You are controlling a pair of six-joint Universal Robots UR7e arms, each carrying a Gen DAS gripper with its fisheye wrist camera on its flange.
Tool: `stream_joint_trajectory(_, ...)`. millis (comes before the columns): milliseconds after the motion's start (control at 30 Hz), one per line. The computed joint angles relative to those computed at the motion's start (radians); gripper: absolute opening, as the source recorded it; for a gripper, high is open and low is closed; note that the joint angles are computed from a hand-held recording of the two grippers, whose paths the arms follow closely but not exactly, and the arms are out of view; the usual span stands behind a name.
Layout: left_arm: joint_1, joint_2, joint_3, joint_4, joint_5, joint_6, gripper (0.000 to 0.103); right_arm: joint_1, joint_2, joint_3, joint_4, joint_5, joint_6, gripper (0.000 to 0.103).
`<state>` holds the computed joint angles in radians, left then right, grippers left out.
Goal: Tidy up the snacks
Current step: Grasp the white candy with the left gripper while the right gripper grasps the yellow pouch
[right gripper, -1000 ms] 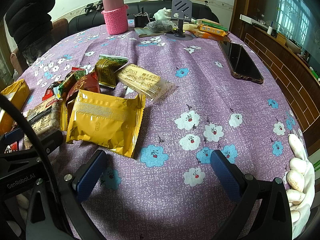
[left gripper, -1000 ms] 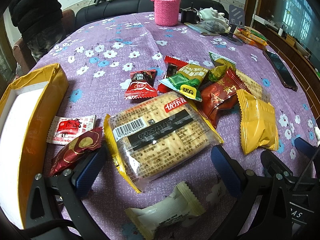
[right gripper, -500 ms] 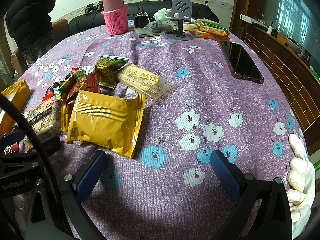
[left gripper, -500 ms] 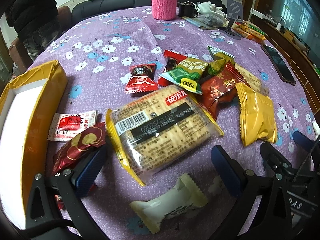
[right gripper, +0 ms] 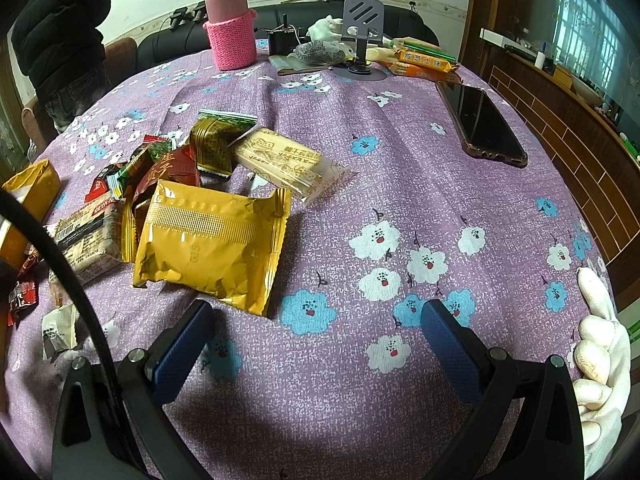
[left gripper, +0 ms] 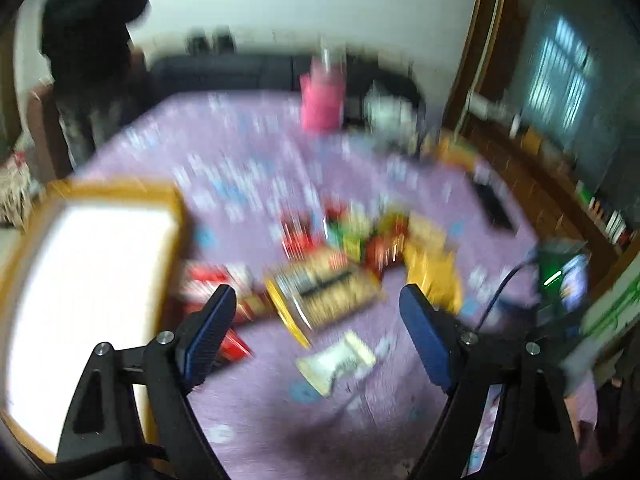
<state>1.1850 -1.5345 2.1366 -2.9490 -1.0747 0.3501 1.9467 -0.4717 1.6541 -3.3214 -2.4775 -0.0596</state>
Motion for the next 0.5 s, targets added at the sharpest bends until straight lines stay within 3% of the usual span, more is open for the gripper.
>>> stream_joint_trajectory(100, -0.028, -0.082, 0.051, -0.188, -0.01, 0.084, 0.103, 0.0, 0.0, 0.0, 0.0, 0.0, 0.0, 0.103)
stream_joint_trajectory(167, -0.039, -0.123, 0.069, -0.278, -0.005, 0.124, 0.103, 0.0, 0.002, -0.001, 0.0, -0.001, -0.001, 0.103)
stream_joint_trajectory(233, -0.031, -0.142, 0.053, -0.25, -0.005, 0.121, 0.103, -0.001, 0.003, -0.001, -0.002, -0.001, -0.002, 0.103)
stream_joint_trajectory(333, -0.022, -0.131, 0.041, -0.253, 0.06, 0.136, 0.103, -0.004, -0.008, 0.011, 0.015, 0.014, -0.002, 0.103)
stream_joint_trajectory(500, 0.003, -0.123, 0.086, -0.401, 0.061, 0.247, 0.103, 0.0, -0.025, 0.042, 0.049, 0.025, 0.017, 0.103)
